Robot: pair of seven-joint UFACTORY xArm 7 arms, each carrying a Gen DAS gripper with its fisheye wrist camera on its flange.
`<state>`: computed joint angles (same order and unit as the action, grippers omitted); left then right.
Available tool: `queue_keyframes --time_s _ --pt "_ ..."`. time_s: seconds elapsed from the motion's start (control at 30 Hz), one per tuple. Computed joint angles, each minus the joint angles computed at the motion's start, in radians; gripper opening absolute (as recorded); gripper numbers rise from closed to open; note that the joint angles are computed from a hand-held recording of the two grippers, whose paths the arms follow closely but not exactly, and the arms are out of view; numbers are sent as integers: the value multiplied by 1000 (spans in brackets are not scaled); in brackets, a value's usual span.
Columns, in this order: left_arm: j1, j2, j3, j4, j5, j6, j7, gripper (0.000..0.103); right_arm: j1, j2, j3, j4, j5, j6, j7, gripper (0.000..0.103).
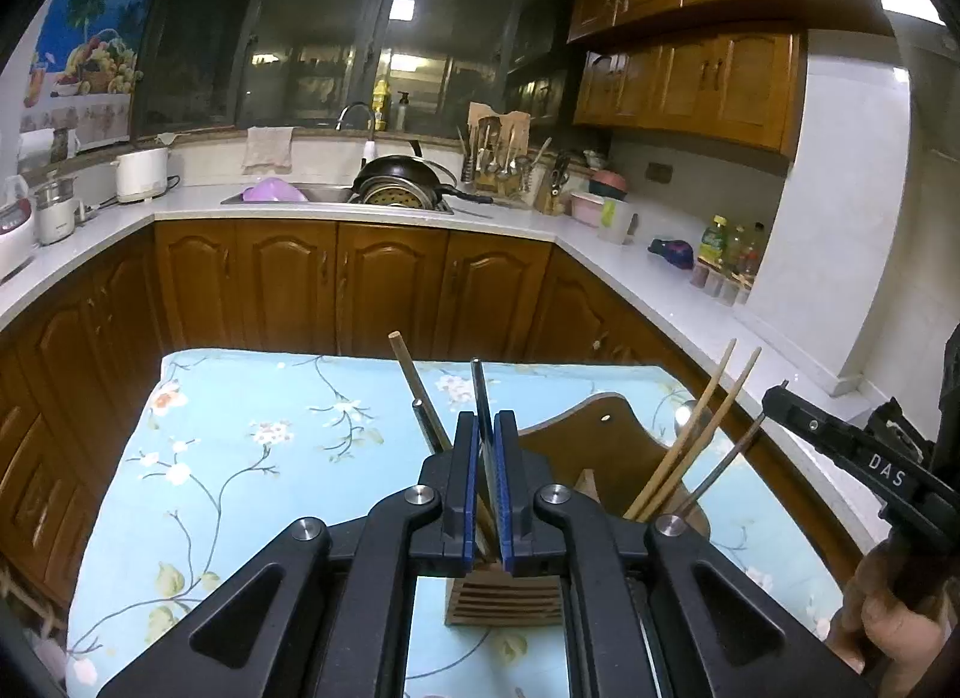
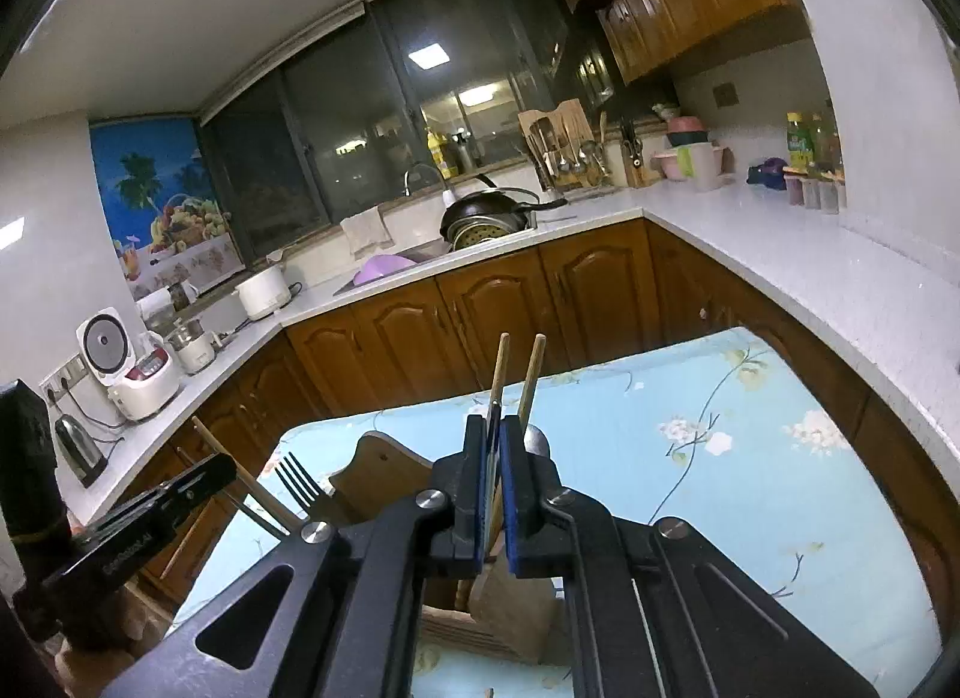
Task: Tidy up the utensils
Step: 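Open both tools to release the chopsticks into the holder, then move both open tools back over the remaining chopsticks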
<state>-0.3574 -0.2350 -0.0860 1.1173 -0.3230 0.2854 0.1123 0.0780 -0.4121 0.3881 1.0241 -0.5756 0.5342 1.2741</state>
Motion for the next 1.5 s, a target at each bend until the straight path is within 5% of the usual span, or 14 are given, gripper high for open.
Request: queue_keyframes --time_s 0.17,0.27,0.47,0.7,0.83,1.17,1.5 --pt "-2 -4 14 19 -32 77 16 12 8 -16 -16 -20 35 -24 -1 17" --pt "2 -24 11 15 -42 82 13 24 -2 -50 -8 -37 39 -29 10 37" --pt "-18 -98 24 -31 -82 74 19 32 -14 -124 6 -70 81 -20 9 41" --pt "-41 -260 47 -183 -81 58 -4 51 -21 -238 39 -131 139 -28 2 79" --pt "-33 -369 55 -293 -57 87 -39 56 -10 -298 68 -167 179 5 -17 88" --pt "-3 -551 56 -453 12 272 -129 61 88 -393 146 -258 284 147 -11 92" --pt "0 -572 43 -480 26 377 -175 61 188 -428 178 -332 342 228 45 92"
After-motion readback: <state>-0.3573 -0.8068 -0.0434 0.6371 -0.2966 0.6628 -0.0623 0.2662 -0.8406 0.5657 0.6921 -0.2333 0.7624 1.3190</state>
